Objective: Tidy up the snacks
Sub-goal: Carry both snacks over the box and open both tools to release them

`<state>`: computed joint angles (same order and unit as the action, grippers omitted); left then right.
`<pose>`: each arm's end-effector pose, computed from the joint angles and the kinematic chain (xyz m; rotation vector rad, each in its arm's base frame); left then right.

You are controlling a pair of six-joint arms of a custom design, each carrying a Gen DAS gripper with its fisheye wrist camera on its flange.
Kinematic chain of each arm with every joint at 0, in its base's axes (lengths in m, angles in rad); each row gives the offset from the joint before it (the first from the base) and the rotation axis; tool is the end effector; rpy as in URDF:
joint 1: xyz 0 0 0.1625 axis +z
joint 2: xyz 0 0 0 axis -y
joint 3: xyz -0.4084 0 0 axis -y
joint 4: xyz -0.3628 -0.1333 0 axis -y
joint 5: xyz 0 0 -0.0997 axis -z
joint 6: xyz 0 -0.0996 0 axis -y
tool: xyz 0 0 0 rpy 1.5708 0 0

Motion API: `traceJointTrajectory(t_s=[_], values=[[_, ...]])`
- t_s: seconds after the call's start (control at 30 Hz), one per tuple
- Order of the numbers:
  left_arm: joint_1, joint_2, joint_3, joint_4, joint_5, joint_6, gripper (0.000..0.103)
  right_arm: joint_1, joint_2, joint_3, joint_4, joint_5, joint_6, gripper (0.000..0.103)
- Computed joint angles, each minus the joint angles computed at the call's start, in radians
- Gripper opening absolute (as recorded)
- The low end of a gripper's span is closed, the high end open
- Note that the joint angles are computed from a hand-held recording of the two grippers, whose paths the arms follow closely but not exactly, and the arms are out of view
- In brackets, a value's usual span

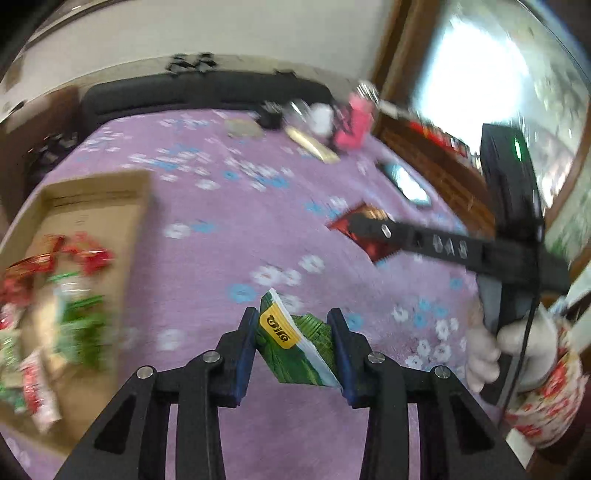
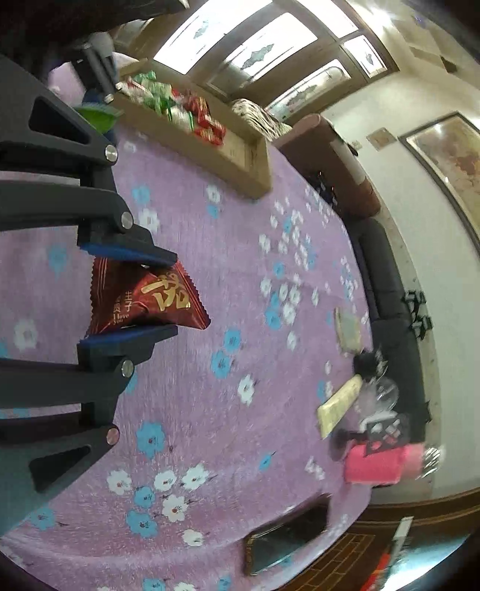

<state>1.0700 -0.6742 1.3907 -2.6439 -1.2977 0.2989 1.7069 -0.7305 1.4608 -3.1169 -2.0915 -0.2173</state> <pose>-0.2050 -0.7081 0.1241 1.0467 2.6585 -0.5517 0.1787 -0.6878 0.2064 0.1507 -2.4243 1.0158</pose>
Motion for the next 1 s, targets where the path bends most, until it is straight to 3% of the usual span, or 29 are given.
traceJointTrajectory(t_s=[0.1,0.3,0.5,0.83,0.9,1.0], values=[[0.028,-0.049,-0.009,-0.012,-0.019,-0.028,0.04,0.043,0.036,-0.062,0.06,0.002,-0.012,0.03],[0.079,-0.061,-0.146,-0.011,0.07,-0.016,0.04,0.105,0.175,-0.302,0.265,0.047,-0.008,0.03],[0.131,0.066,-0.43,0.135,0.105,-0.039,0.04,0.132,0.383,-0.626,0.496,0.037,0.013,0.03],[0.185,0.364,-0.961,0.432,0.158,-0.089,0.041,0.132,0.641,-1.062,0.758,-0.034,0.019,0.031],[0.193,0.409,-1.05,0.484,0.151,-0.109,0.043,0.135,0.691,-1.15,0.792,-0.053,0.004,0.031],[0.2,0.434,-1.094,0.495,0.151,-0.124,0.059,0.137,0.747,-1.256,0.808,-0.061,-0.015,0.034]])
